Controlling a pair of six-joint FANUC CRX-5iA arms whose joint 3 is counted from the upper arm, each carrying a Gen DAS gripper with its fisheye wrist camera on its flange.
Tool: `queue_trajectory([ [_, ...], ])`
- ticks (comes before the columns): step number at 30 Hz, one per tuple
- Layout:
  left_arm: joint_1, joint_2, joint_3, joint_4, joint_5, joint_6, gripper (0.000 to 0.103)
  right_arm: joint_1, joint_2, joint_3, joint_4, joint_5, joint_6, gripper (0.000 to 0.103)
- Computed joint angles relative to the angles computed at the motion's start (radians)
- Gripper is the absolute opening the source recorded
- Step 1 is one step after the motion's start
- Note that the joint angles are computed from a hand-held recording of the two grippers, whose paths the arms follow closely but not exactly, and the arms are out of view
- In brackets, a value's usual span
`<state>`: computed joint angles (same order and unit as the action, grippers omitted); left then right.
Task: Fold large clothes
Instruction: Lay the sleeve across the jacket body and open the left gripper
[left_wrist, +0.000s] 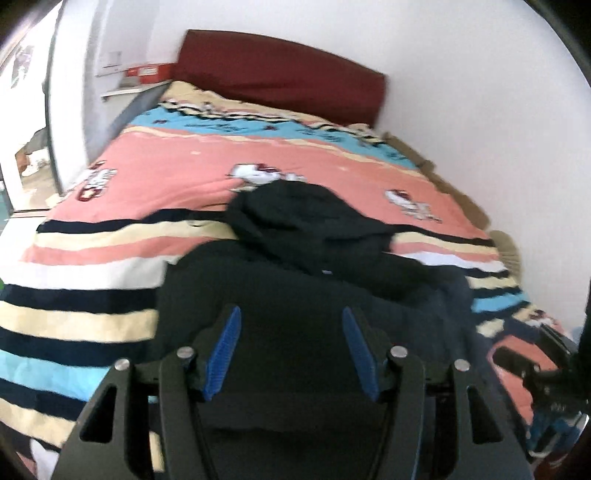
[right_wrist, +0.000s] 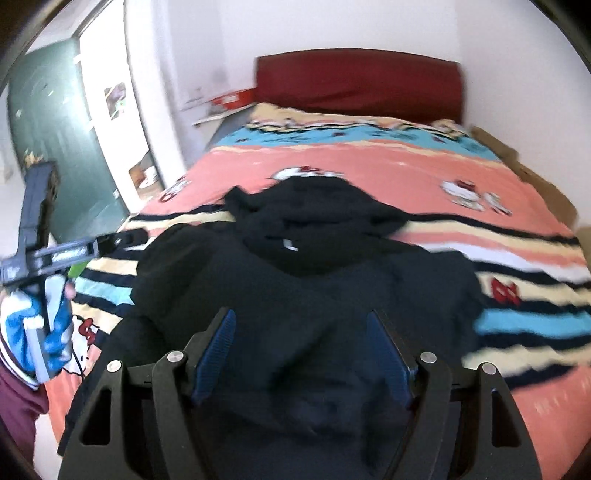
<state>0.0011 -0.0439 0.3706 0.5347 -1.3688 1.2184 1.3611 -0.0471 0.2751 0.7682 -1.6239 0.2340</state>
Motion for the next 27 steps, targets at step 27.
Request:
queue_trajectory([
  [27, -0.185, 0.004, -0.047, -0.155, 0.051, -0.017, 0.060, -0.066, -0.130, -0.215, -0.151, 0.074, -0.054, 0.071],
])
